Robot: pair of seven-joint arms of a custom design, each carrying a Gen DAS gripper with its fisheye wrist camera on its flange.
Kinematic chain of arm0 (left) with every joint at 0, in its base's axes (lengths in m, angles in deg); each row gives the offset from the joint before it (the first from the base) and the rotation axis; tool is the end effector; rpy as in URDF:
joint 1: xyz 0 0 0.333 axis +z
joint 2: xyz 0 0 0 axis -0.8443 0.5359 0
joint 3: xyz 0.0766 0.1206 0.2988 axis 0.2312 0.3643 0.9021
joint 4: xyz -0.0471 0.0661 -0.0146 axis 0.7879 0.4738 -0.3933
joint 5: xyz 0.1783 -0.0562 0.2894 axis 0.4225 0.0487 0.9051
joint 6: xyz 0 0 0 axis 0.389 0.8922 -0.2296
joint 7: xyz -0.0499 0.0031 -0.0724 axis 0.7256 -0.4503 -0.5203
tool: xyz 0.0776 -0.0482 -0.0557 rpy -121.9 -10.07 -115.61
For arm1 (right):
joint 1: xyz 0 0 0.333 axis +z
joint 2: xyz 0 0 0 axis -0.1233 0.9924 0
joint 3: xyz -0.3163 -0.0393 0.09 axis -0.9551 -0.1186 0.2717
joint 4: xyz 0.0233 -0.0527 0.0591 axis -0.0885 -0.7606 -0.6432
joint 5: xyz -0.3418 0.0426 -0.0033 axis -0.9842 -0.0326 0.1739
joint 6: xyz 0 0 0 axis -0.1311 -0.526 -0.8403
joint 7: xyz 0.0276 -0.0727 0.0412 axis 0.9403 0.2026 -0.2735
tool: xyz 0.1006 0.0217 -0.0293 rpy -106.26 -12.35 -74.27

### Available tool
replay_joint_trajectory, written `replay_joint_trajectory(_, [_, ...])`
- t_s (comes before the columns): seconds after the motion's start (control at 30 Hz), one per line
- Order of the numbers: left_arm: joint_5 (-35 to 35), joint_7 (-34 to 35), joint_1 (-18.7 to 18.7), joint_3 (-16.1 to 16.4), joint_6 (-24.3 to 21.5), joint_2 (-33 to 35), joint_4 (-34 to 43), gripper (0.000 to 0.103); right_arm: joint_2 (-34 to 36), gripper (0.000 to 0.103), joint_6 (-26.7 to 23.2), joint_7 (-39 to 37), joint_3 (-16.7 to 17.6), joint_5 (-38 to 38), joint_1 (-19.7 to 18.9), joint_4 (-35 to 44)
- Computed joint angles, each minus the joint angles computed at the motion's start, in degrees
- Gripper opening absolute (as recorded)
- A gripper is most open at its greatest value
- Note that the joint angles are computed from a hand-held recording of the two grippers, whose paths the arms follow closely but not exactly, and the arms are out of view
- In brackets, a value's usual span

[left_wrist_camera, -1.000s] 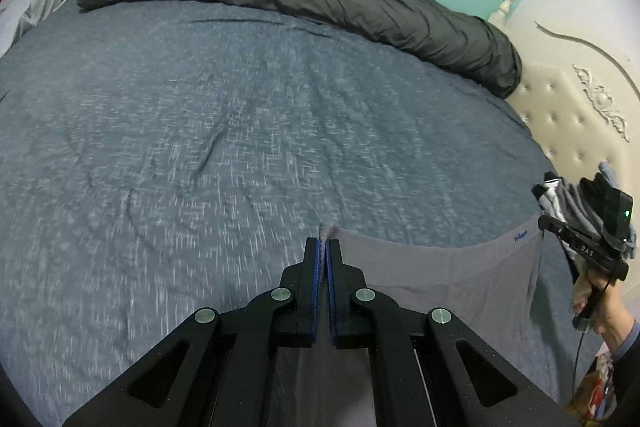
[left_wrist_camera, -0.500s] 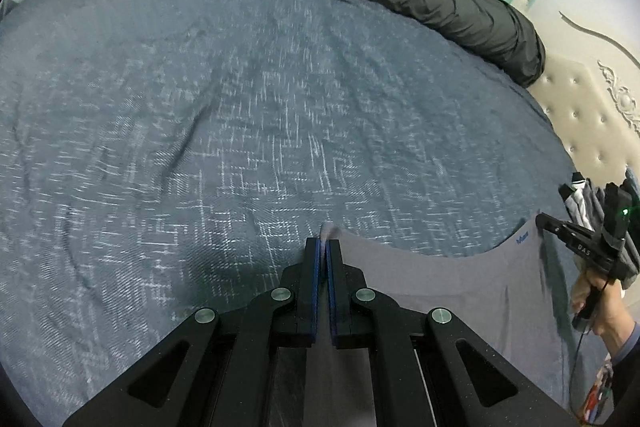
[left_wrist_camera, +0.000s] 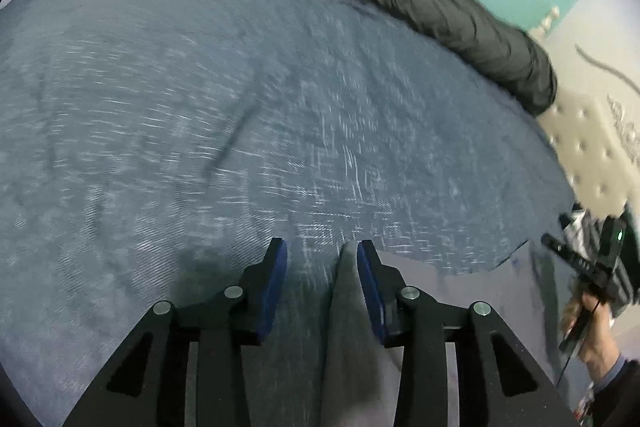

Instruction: Fold clothes

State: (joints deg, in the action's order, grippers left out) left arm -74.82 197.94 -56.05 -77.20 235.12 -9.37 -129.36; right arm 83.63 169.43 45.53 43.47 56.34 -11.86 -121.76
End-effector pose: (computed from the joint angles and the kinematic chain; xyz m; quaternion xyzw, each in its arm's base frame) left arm 0.6164 -0.0724 0.4575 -0.6739 0.6506 -0.3478 0.0418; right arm 0.5855 -0.0597 0.4842 -0.6224 0.7005 -0.1394 0.3202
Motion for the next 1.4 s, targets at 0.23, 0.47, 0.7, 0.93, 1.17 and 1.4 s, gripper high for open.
replay_joint_trajectory(0.23, [-12.66,9.89,0.86,0.95,0.56,-13.21,-15.9,0.042,-13.86,0.042,-3.96,-5.73,-2.86,18.26,1.41,-12.81])
replay_joint_trajectory(0.47, [-18.36,12.88,-3.72,3.82,3.16,-23.03,-29.23,0.042,-28.98,0.043,0.28,-0.69,-5.47,22.72,6.11,-29.84])
replay_joint_trajectory(0.7, [-20.43,13.12,-7.59,5.41,7.26,-27.69,-36.79,0.042,-32.89,0.046,5.16,5.85,-6.82,18.37,9.43,-35.77])
replay_joint_trajectory(0.93, [-22.0,14.81,-9.42,6.4,8.86,-27.43,-38.89,0.042,-33.16,0.047,6.81,8.43,-10.85,14.98,14.03,-37.09])
replay_joint_trajectory(1.17, [-22.62,17.09,-10.1,6.42,8.74,-27.55,-38.94,0.041,-32.35,0.047,7.55,10.77,-16.04,13.19,18.93,-37.78])
replay_joint_trajectory(1.4, [-24.88,19.19,-10.62,6.71,9.21,-27.77,-39.88,0.015,-32.06,0.047,10.5,13.86,-17.07,8.59,21.27,-38.36])
